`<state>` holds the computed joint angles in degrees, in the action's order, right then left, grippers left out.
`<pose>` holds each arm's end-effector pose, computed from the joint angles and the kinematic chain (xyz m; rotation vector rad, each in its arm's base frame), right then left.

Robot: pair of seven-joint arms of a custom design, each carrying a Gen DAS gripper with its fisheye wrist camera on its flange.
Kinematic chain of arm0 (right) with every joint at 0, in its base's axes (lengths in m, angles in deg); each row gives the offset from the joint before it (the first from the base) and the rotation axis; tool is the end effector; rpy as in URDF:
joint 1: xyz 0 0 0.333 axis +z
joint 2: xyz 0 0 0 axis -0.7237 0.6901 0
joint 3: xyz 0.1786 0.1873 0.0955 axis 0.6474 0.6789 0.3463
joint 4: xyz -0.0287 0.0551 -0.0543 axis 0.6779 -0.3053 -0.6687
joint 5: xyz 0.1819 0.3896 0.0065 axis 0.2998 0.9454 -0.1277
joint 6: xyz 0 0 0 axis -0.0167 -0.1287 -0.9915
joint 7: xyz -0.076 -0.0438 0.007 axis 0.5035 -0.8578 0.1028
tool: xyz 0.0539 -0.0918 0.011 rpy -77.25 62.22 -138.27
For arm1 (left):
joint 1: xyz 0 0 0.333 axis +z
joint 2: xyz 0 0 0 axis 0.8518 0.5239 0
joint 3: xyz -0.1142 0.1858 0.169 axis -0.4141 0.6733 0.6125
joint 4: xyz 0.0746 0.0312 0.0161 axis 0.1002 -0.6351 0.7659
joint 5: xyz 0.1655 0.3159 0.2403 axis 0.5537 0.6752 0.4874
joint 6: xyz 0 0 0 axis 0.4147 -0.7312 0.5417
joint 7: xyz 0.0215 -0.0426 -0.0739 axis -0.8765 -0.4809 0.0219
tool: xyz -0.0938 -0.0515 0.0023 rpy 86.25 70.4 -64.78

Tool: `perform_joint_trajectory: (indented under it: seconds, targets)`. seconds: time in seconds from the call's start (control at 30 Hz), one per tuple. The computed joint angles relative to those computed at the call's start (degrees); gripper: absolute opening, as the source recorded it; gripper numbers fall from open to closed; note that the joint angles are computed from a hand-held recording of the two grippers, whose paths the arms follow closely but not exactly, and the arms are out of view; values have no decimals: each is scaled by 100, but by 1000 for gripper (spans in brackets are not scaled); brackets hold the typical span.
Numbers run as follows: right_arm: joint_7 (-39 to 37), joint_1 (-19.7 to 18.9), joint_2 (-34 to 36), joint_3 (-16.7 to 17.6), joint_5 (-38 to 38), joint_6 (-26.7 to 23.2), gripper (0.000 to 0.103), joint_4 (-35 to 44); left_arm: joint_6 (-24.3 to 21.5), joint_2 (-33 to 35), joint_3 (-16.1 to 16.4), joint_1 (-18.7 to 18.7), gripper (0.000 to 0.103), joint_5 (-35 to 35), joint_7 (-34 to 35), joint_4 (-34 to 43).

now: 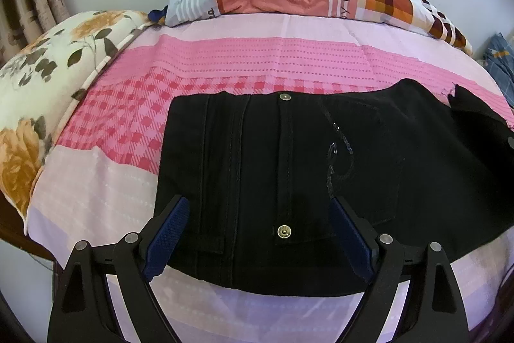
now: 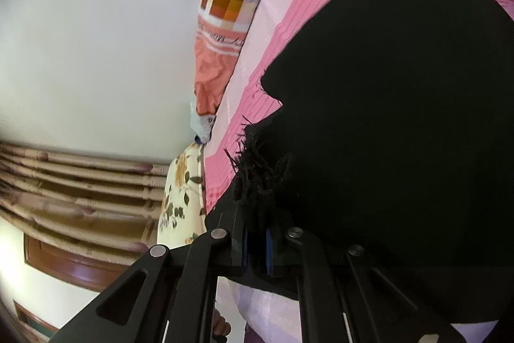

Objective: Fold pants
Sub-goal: 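Lift the held hem with the right gripper and fold it toward the waistband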

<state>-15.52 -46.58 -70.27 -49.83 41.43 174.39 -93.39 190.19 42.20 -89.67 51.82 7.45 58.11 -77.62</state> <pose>0.5567 -0.0113 0.3098 -1.0471 1.7554 0.5820 0.5078 -0.2069 0.3759 -1.8604 1.8594 -0.4826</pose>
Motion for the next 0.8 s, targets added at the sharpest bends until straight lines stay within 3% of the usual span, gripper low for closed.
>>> perform_joint_trajectory:
  seconds: [0.8]
  targets:
    - [-75,402,148,293,-718,150,10,130,-112,110,28,-106,89,-217,265,66]
